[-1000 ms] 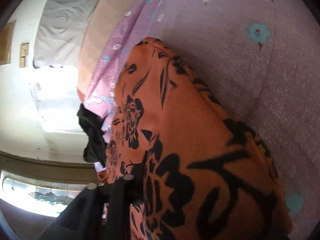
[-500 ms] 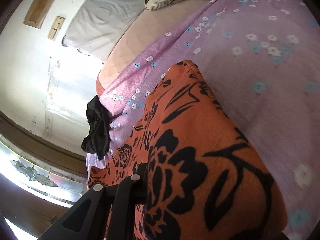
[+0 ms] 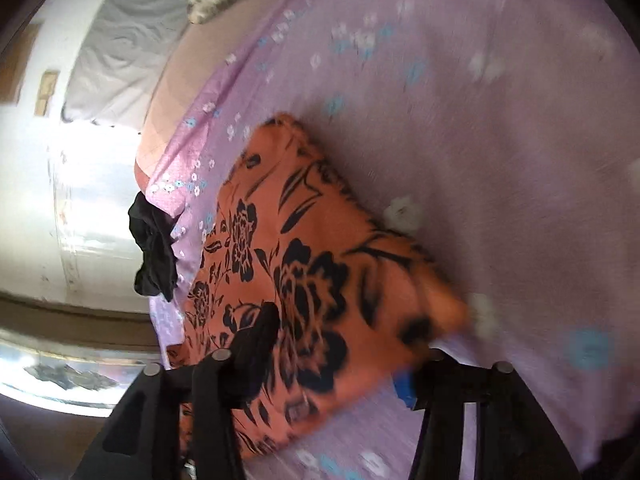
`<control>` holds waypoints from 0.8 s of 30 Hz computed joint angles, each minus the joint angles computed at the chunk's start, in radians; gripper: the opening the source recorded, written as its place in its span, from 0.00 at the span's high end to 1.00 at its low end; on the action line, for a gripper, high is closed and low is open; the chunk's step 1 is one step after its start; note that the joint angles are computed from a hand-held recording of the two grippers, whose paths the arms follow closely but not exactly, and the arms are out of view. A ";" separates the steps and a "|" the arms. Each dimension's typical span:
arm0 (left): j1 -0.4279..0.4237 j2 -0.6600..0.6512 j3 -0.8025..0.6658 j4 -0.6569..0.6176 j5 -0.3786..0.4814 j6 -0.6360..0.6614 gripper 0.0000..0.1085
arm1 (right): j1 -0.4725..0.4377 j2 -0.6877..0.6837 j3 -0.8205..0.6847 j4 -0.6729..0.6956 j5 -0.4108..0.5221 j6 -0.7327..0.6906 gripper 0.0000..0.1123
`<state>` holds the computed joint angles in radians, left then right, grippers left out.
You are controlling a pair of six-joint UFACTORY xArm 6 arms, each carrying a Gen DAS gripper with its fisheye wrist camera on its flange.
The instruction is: Fold small clothes
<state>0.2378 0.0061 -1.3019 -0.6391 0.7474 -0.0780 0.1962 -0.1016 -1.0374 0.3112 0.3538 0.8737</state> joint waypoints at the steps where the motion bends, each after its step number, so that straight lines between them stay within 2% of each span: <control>1: -0.006 -0.020 0.018 0.047 -0.073 -0.020 0.64 | 0.000 -0.030 0.015 -0.048 0.013 0.006 0.51; 3: -0.022 -0.032 0.021 0.077 -0.146 0.027 0.64 | 0.005 -0.073 0.035 -0.171 0.027 0.058 0.51; 5: -0.044 -0.043 0.033 0.029 -0.206 0.117 0.64 | 0.020 -0.078 0.023 -0.294 0.018 0.119 0.51; 7: -0.078 -0.033 0.026 0.038 -0.226 0.189 0.60 | 0.033 -0.071 0.005 -0.403 0.003 0.157 0.51; 10: -0.096 0.031 -0.039 0.069 -0.123 0.210 0.60 | 0.044 -0.014 -0.049 -0.419 -0.022 0.148 0.51; 11: -0.103 0.062 -0.069 0.121 -0.078 0.172 0.60 | 0.042 0.009 -0.064 -0.420 -0.041 0.148 0.51; 13: -0.115 0.142 -0.152 0.308 0.057 0.050 0.60 | 0.027 0.038 -0.076 -0.429 -0.055 0.143 0.51; 14: -0.123 0.161 -0.166 0.361 0.069 0.025 0.60 | 0.015 0.058 -0.099 -0.462 -0.005 0.170 0.52; 16: -0.141 0.151 -0.155 0.434 0.028 0.013 0.58 | -0.002 0.079 -0.135 -0.492 0.138 0.237 0.58; 19: -0.140 0.175 -0.193 0.431 0.056 0.041 0.55 | -0.024 0.020 -0.079 -0.539 0.166 0.369 0.59; 21: -0.129 0.174 -0.197 0.394 0.053 0.048 0.55 | -0.023 -0.031 -0.067 -0.647 0.204 0.469 0.59; 24: -0.125 0.177 -0.204 0.394 0.020 0.035 0.55 | -0.019 -0.083 -0.058 -0.780 0.191 0.562 0.57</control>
<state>0.1123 0.1828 -1.5063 -0.2447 0.7676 -0.0427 0.1770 -0.1844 -1.0949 -0.4685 0.5444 1.4356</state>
